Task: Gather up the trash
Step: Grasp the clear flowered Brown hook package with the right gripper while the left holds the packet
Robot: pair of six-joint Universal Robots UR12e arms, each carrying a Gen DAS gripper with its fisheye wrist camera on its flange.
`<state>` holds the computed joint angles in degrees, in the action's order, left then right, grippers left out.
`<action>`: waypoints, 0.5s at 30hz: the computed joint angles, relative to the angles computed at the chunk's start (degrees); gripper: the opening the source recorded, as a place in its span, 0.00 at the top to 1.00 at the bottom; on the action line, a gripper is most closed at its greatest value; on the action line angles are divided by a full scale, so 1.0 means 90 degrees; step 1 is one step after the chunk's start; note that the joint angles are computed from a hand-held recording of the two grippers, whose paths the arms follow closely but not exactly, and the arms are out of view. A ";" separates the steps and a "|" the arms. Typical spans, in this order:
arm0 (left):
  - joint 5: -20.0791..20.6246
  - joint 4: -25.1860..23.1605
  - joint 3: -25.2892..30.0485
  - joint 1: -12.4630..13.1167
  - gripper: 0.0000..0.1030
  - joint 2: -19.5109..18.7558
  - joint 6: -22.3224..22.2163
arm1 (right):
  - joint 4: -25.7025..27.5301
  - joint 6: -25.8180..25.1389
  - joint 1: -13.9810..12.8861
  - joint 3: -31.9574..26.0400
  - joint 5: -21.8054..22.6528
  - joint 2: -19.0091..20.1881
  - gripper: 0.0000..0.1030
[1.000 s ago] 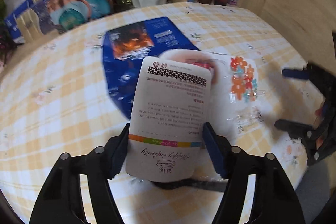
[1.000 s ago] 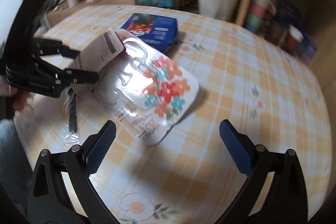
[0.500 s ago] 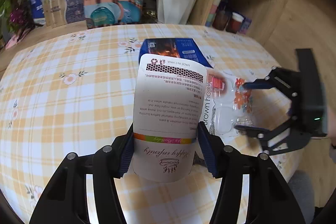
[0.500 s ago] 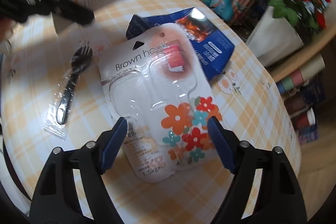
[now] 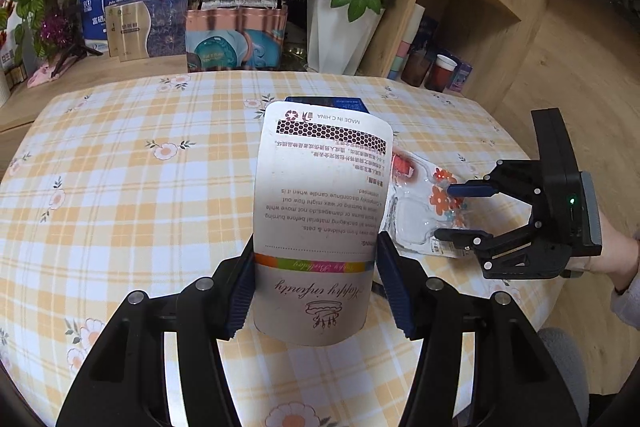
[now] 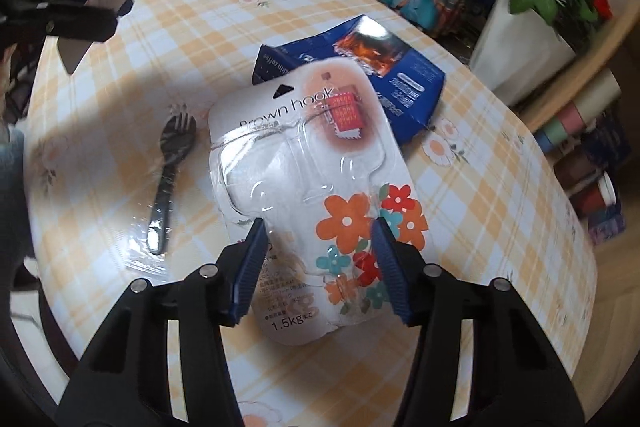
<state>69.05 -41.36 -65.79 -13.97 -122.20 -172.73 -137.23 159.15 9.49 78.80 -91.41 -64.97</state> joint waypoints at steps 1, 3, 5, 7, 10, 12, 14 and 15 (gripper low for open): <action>0.0029 0.0033 -0.0035 -0.0007 0.46 0.0035 0.0024 | -0.0096 0.0117 0.0005 0.0087 0.0003 -0.0065 0.58; 0.0074 0.0140 -0.0135 -0.0027 0.46 0.0135 0.0105 | -0.0210 0.0309 0.0054 0.0197 -0.0243 -0.0144 0.85; 0.0064 0.0240 -0.0242 -0.0034 0.46 0.0227 0.0122 | -0.0263 0.0610 0.0034 0.0335 -0.0143 -0.0256 0.85; 0.0013 0.0286 -0.0330 -0.0036 0.46 0.0303 0.0097 | -0.0228 0.0657 0.0069 0.0418 -0.0242 -0.0313 0.85; -0.0053 0.0403 -0.0493 -0.0043 0.46 0.0426 0.0087 | -0.0281 0.0803 0.0092 0.0514 -0.0235 -0.0387 0.85; -0.0102 0.0459 -0.0596 -0.0039 0.46 0.0504 0.0088 | -0.0317 0.0877 0.0105 0.0555 -0.0241 -0.0426 0.85; -0.0142 0.0503 -0.0670 -0.0027 0.46 0.0558 0.0056 | -0.0301 0.0917 0.0123 0.0559 -0.0269 -0.0445 0.85; -0.0162 0.0519 -0.0706 -0.0020 0.46 0.0586 0.0041 | -0.0281 0.0936 0.0129 0.0553 -0.0283 -0.0449 0.85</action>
